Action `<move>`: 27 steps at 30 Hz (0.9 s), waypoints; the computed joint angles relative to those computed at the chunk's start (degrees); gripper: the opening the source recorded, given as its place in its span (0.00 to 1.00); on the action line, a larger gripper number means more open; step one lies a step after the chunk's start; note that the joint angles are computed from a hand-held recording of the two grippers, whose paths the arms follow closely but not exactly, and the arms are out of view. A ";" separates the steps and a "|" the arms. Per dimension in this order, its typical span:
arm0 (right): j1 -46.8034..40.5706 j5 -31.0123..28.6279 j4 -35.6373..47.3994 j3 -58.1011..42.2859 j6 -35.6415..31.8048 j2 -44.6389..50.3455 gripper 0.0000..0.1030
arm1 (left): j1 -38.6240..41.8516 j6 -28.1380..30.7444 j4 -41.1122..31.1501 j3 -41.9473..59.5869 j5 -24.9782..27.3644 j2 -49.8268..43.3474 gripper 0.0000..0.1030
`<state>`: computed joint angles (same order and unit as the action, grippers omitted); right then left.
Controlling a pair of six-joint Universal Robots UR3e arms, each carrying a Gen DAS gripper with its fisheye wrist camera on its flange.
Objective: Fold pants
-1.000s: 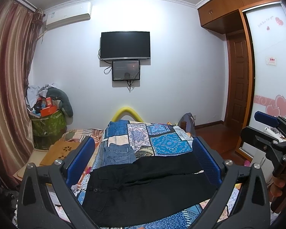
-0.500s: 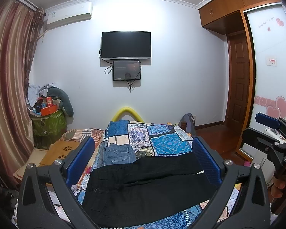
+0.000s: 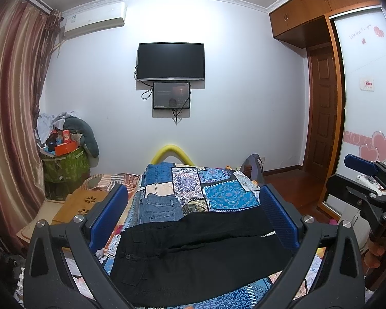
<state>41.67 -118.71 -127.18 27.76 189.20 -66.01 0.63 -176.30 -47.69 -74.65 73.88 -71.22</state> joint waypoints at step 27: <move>-8.15 8.04 6.61 -5.03 2.01 5.03 1.00 | 2.37 1.38 1.14 4.55 1.26 -12.40 1.00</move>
<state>33.52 -110.67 -120.57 22.73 191.22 -60.97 3.00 -174.92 -46.55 -70.09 75.14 -83.62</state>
